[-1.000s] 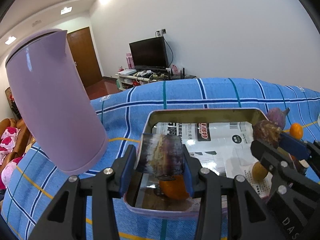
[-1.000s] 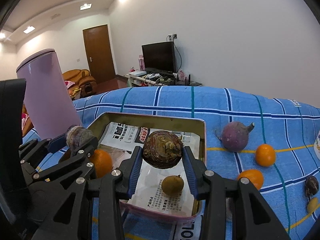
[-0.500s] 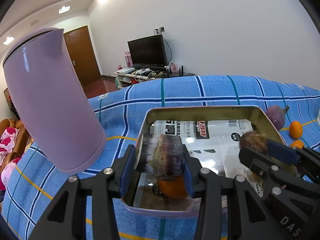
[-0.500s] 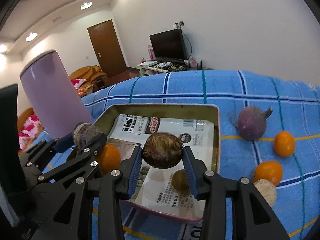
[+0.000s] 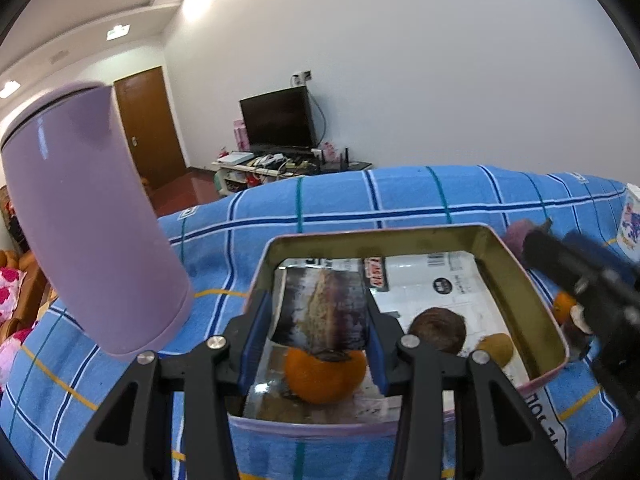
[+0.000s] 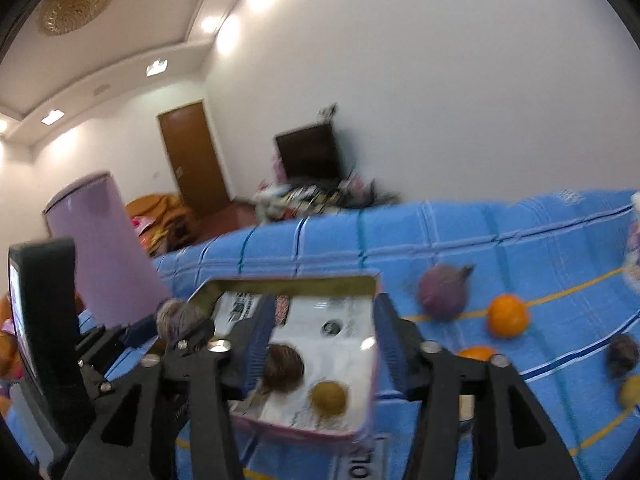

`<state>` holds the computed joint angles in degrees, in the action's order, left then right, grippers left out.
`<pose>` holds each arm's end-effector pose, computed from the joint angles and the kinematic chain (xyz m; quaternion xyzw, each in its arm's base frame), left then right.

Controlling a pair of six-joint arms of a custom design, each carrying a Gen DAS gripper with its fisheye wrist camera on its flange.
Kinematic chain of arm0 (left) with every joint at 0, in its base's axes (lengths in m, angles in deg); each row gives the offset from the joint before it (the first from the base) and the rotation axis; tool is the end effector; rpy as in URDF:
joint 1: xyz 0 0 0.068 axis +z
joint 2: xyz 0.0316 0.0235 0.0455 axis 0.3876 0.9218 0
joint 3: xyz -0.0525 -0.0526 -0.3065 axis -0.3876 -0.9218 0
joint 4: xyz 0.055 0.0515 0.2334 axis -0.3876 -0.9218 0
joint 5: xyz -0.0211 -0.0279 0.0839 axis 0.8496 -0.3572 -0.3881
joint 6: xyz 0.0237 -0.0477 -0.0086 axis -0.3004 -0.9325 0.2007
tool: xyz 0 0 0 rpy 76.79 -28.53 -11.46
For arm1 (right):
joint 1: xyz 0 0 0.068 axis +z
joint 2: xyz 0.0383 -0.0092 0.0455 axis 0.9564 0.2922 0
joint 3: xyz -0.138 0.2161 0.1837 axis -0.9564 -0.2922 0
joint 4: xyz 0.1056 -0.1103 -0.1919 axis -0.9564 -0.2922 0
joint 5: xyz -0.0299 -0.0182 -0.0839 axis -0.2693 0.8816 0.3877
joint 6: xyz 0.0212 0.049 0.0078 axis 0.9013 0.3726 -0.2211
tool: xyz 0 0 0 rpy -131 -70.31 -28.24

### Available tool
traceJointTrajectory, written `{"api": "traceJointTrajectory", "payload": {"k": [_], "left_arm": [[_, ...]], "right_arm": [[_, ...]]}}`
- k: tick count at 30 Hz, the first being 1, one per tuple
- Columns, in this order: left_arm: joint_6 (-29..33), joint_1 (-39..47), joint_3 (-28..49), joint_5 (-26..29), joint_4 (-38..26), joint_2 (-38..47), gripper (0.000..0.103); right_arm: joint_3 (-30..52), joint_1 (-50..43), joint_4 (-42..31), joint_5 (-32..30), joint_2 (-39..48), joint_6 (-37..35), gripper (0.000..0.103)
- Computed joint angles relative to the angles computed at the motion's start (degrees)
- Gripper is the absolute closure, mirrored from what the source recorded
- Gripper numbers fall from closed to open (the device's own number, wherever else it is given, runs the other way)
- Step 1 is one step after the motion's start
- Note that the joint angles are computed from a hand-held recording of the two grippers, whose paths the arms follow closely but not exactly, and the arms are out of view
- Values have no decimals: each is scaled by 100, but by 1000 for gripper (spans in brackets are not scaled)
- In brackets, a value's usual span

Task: Organize fruits
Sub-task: 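Open both grippers to drop the brown fruit and sliced root into the tin, then withdraw both grippers from the tin toward the remaining fruits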

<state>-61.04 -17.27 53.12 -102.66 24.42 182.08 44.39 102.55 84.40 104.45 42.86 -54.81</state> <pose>0.2437 -0.1852 0.1837 0.1446 0.8681 0.0005 0.4748 0.1817 0.0835 0.1804 0.1089 0.8290 0.0561 0.5457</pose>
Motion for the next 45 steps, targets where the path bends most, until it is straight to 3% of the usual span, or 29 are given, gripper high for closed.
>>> {"api": "traceJointTrajectory", "payload": {"k": [2,8,12,15,17,23,28,31,34,45], "left_arm": [[7,1,46,31,-59,31,57],[-76,88,137,260,-208,80,54],[-15,-74,-4,-31,43,33,14],[-52,-166,-267,-230,514,-98,0],[-104,-201,-362,-321,687,-154,0],[-253,-205,-375,-452,694,-202,0],[-282,-198,-659,-446,1120,-394,0],[-245,-250,-864,-572,1466,-462,0],[-267,-288,-833,-594,1376,-457,0],[-329,-535,-714,-753,1097,-364,0]], "right_arm": [[-105,200,194,424,-72,3,36],[-53,221,-76,488,-173,78,35],[-130,377,-13,852,-203,69,35],[-176,561,46,1270,-268,-20,35],[-96,659,-166,1536,-316,-26,23],[-290,914,351,2248,-306,-343,22],[-343,1018,539,2611,-191,-462,22],[-447,1057,707,2674,-227,-457,22],[-520,1056,793,2672,-285,-439,22],[-421,909,28,2405,-591,-102,22]]}}
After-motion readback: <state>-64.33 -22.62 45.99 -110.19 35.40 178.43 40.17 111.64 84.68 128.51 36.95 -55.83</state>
